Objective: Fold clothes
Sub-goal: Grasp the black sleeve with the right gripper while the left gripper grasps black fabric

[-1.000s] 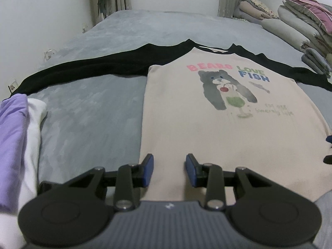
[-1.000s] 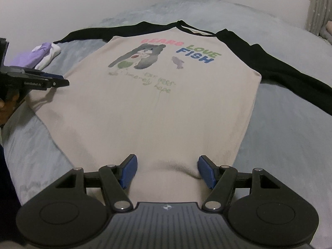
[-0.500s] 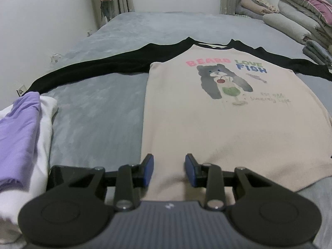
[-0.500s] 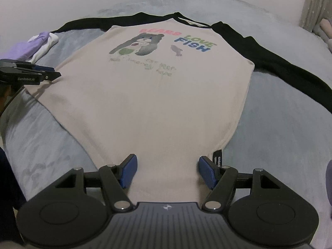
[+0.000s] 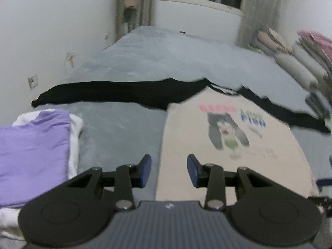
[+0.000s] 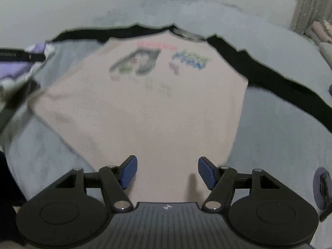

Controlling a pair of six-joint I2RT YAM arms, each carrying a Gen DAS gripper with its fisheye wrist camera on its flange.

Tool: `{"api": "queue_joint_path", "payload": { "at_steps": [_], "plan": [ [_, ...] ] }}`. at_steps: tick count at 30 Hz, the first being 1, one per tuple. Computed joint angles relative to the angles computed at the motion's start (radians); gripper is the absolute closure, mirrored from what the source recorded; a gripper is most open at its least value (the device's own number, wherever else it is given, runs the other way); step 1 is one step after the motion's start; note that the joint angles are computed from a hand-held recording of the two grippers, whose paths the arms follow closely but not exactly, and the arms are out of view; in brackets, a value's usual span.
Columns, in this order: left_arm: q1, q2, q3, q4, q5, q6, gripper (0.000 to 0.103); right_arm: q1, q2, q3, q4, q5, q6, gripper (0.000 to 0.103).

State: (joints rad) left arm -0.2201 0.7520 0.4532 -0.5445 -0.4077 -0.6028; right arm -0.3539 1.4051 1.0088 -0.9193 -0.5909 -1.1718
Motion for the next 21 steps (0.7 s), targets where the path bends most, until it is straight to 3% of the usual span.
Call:
{"api": "queue_joint_path", "payload": {
  "at_steps": [5, 7, 10, 11, 13, 15, 21],
  "plan": [
    [0.449, 0.049, 0.047, 0.061, 0.381, 0.240, 0.070, 0.132, -0.084, -0.011, 0.052, 0.029, 0.223, 0.039],
    [0.602, 0.077, 0.107, 0.073, 0.443, 0.354, 0.068, 0.164, -0.098, 0.026, 0.054, -0.070, 0.259, 0.039],
    [0.854, 0.234, 0.228, 0.090, 0.557, 0.509, 0.068, 0.229, -0.093, 0.020, 0.178, -0.171, 0.417, 0.040],
    [0.915, 0.286, 0.262, 0.095, 0.581, 0.539, 0.068, 0.267, -0.088, 0.006, 0.235, -0.173, 0.466, 0.043],
    [1.040, 0.404, 0.331, 0.118, 0.606, 0.584, 0.068, 0.402, -0.083, -0.054, 0.389, -0.070, 0.497, 0.070],
    [1.140, 0.536, 0.402, 0.149, 0.622, 0.613, 0.068, 0.536, -0.052, -0.091, 0.508, 0.017, 0.489, 0.087],
    [1.352, 0.879, 0.601, 0.170, 0.712, 0.715, 0.068, 0.808, 0.175, -0.026, 0.751, 0.107, 0.533, 0.087]
  ]
}}
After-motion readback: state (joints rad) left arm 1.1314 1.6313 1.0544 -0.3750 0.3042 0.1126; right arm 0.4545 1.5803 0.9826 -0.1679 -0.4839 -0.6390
